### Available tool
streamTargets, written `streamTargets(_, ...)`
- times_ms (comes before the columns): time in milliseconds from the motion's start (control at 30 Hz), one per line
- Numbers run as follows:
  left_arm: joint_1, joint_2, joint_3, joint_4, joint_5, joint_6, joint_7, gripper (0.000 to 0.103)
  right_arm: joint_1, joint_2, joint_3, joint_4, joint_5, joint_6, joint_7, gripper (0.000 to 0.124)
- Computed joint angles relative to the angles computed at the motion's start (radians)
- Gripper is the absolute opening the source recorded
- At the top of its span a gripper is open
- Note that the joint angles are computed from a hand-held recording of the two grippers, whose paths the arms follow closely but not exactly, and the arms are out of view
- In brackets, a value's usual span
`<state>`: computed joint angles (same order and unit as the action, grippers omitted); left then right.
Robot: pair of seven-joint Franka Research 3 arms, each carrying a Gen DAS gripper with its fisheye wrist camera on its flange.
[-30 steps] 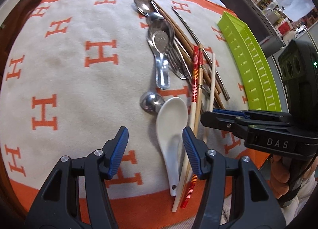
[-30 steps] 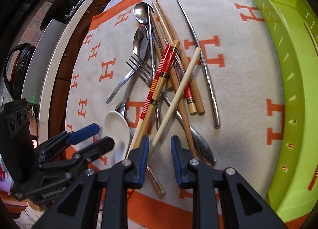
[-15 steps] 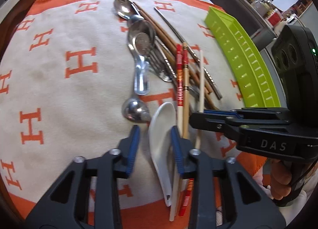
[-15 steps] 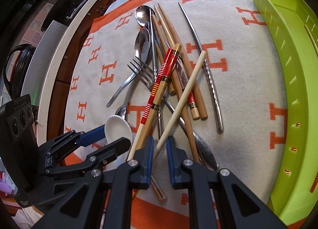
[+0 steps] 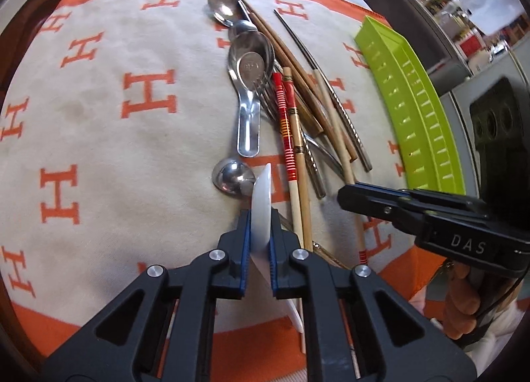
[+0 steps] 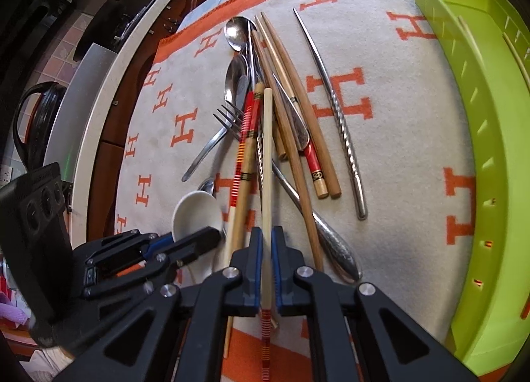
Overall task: Organize utensils
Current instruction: 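Carry the spoon and chopstick into the green tray and open both tools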
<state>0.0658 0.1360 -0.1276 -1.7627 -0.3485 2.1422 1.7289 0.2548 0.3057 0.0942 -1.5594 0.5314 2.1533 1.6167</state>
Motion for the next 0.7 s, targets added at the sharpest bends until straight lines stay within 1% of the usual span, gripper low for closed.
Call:
streamTargets(100,0.001,0.001,-0.002,0.029,-0.012,-0.031,-0.011,0.007,-0.01,-0.019,0.0,-0.018,0.026,0.013,-0.009,0.005)
streamTargets(267,-0.019,0.012,-0.018,0.102,-0.012,-0.066,-0.021,0.007,-0.03,-0.054,-0.005,-0.053,0.079,0.034,-0.027,0.005)
streamTargets(400,-0.048,0.063,-0.041,0.214,-0.002,-0.098,-0.034,0.007,-0.057,-0.085,-0.014,-0.079,0.143,0.048,-0.049,0.005)
streamTargets(500,-0.077,0.125,-0.064,0.323,0.021,-0.117,-0.055,0.007,-0.084,-0.115,-0.028,-0.1,0.193,0.057,-0.062,0.005)
streamTargets(600,-0.119,0.219,-0.088,0.471,0.066,-0.152,-0.092,0.007,-0.098,-0.145,-0.052,-0.114,0.166,0.085,-0.046,0.005)
streamTargets(700,-0.157,0.296,-0.105,0.59,0.112,-0.183,-0.13,0.007,-0.109,-0.164,-0.075,-0.121,0.094,0.111,-0.002,0.005)
